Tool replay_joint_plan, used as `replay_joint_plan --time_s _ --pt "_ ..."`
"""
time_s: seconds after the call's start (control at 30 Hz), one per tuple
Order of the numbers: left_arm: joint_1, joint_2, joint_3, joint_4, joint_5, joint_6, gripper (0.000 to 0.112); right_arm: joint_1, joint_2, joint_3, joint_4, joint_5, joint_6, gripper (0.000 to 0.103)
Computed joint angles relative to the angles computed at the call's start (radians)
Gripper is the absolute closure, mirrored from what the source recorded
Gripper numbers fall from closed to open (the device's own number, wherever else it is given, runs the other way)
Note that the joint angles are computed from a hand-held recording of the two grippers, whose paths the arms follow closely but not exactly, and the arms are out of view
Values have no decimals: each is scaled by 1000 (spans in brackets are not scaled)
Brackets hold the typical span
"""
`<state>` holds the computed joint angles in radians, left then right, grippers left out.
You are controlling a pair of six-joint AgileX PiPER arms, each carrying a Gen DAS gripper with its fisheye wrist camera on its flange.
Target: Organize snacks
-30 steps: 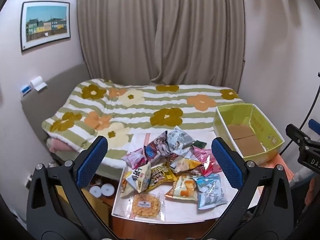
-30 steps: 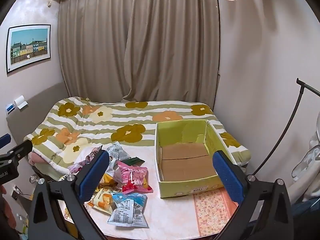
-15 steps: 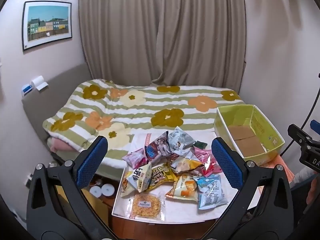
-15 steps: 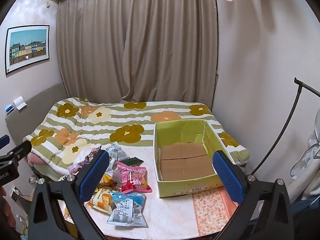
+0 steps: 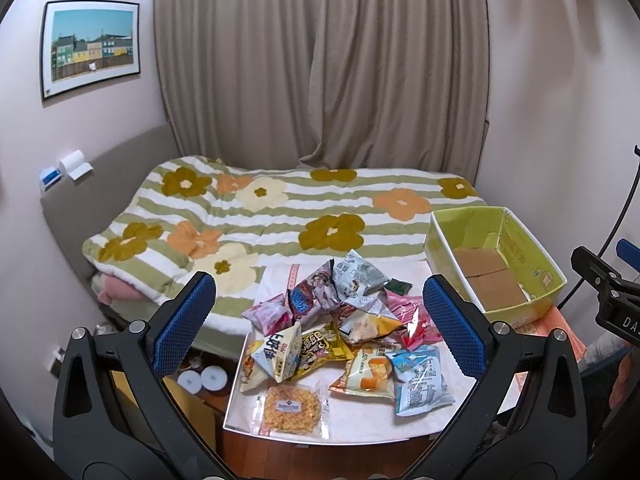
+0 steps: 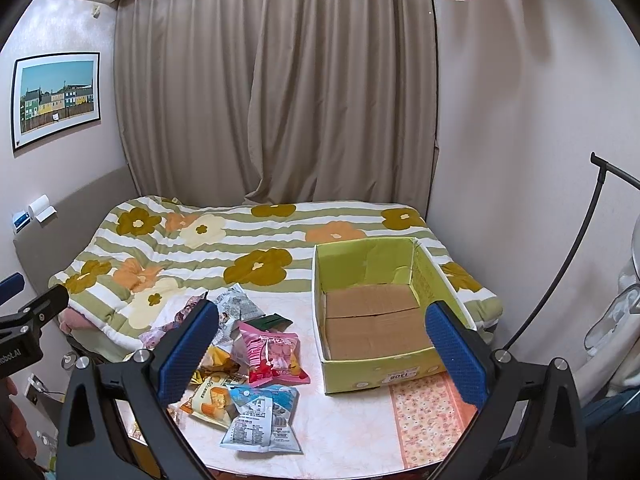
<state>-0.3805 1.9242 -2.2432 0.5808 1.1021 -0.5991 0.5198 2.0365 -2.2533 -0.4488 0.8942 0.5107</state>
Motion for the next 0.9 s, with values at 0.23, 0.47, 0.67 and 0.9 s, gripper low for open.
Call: replay_joint_plan --time_s 0.23,0.47,0.67,0.9 --pt "5 1 0 2 -2 8 9 7 7 -13 -6 12 7 0" --pt "2 1 4 8 -4 2 9 1 0 3 1 -1 5 0" --pt "4 -1 14 11 -10 2 9 0 3 -3 3 3 4 0" --pt "5 -5 33 13 -24 -4 9 -1 5 -8 6 4 0 0"
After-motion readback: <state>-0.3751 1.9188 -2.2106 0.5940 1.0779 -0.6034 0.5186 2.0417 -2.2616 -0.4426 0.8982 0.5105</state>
